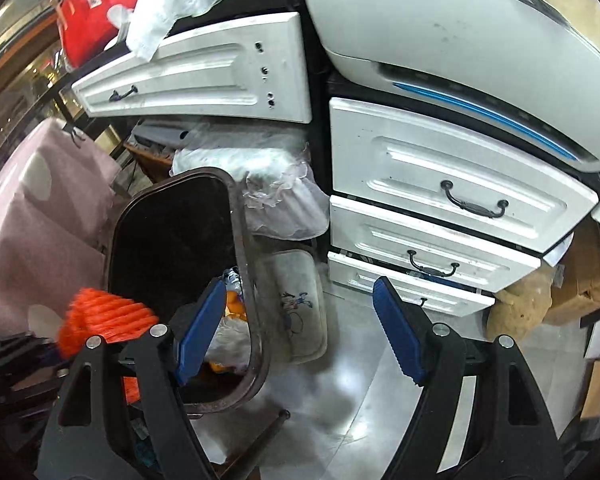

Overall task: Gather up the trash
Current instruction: 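Lower the orange net into the bin and open the left tool, then move both tools back over the table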

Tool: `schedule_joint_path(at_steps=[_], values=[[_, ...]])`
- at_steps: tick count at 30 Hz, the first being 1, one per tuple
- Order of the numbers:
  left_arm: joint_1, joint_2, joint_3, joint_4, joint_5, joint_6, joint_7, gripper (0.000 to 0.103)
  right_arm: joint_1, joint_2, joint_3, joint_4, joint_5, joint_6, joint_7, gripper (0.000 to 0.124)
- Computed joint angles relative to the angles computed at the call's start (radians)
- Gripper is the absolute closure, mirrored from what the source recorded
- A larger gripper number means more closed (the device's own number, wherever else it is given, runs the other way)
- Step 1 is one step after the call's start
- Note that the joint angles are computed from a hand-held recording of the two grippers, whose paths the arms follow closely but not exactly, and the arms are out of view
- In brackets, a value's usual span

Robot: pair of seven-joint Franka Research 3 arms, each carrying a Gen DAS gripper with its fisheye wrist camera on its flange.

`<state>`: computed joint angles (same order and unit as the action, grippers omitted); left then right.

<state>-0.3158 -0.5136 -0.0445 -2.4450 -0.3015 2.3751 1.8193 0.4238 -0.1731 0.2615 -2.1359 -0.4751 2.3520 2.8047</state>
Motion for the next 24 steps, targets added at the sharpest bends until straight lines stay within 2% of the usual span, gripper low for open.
schedule_joint_path(at_steps=[3,4,6,7,8,11,18,24], values=[[0.006,0.033,-0.013,0.015,0.01,-0.003,-0.022,0.084,-0.003,-0.012,0.001,-0.01,-0.002,0.001,0.015,0.049],[0.006,0.046,-0.016,0.023,0.014,-0.003,-0.023,0.08,-0.004,-0.012,0.002,-0.009,-0.001,-0.001,0.016,0.049],[0.009,0.052,-0.025,0.021,0.028,0.005,-0.021,0.062,-0.006,-0.013,0.004,-0.004,-0.007,-0.007,0.017,0.049],[0.01,0.054,-0.029,0.021,0.034,0.01,-0.019,0.039,-0.007,-0.016,0.005,-0.004,-0.011,-0.01,0.019,0.048],[0.007,0.053,-0.028,0.017,0.034,0.016,-0.013,0.026,-0.008,-0.019,0.006,-0.003,-0.017,-0.013,0.021,0.047],[-0.014,0.047,-0.001,0.022,-0.009,-0.011,0.031,0.017,-0.015,-0.028,0.01,-0.004,-0.033,-0.02,0.033,0.044],[-0.019,-0.023,-0.002,0.007,-0.023,-0.044,0.063,0.015,-0.02,-0.03,0.011,0.014,-0.035,-0.013,0.026,0.042],[-0.041,-0.153,0.058,-0.008,-0.073,-0.11,0.127,0.011,-0.006,0.01,0.015,0.078,-0.049,0.004,-0.01,0.04]])
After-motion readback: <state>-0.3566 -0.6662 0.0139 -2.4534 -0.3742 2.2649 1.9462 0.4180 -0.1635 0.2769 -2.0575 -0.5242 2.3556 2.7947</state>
